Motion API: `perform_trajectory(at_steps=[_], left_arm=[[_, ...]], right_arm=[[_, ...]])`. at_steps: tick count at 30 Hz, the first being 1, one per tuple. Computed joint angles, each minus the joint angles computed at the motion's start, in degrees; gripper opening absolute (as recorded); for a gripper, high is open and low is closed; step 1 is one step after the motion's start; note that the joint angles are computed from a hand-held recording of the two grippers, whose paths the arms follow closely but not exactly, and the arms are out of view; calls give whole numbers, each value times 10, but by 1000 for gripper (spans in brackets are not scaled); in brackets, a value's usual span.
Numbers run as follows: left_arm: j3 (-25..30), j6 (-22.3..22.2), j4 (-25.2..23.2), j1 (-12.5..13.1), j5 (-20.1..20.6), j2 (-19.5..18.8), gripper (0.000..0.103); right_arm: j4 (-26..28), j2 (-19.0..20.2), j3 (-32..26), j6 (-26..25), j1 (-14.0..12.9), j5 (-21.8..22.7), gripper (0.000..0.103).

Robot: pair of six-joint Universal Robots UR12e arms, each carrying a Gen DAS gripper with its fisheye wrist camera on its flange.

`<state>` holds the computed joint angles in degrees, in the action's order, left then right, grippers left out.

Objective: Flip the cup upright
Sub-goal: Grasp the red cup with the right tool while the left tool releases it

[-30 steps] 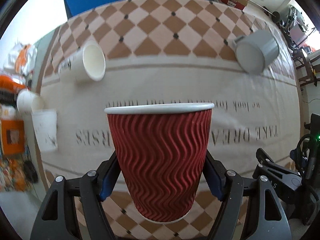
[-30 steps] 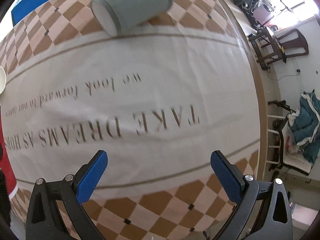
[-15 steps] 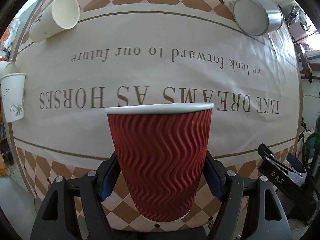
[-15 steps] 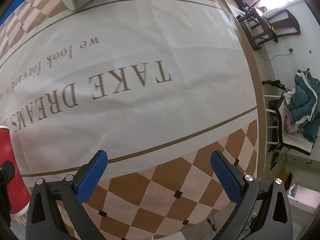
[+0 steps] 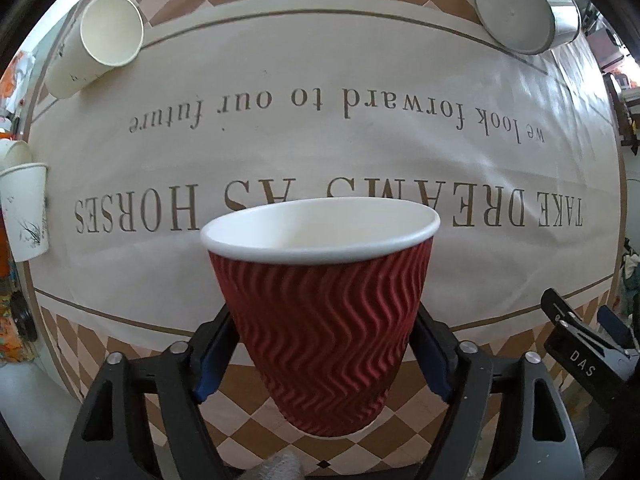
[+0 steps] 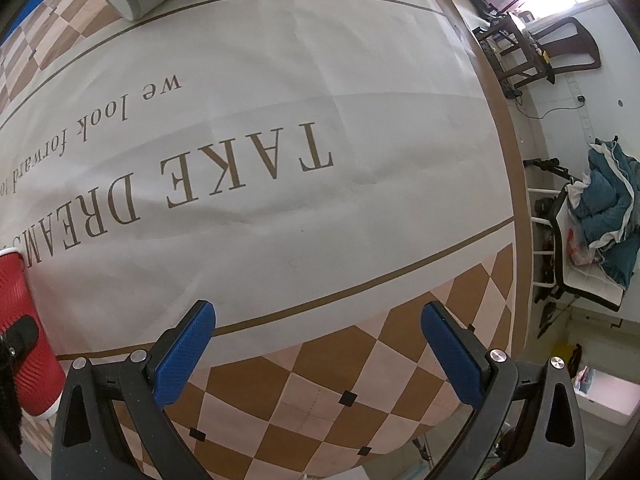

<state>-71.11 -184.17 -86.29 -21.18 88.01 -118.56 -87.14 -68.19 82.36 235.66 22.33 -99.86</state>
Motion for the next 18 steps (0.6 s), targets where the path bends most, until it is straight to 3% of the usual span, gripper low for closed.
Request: perform_trajectory(at_steps=[4,10,18], left_arm=[[-13,-1,19,-3,3,8,96],[-36,-8,56,3,12,34,103],[-60,-9,89,27,14,73,103]], right_arm=[[1,5,-6,-4,0,1,103],[6,10,-19,-2,7,-1,103],[13,14,-42,6,23,-8,103]])
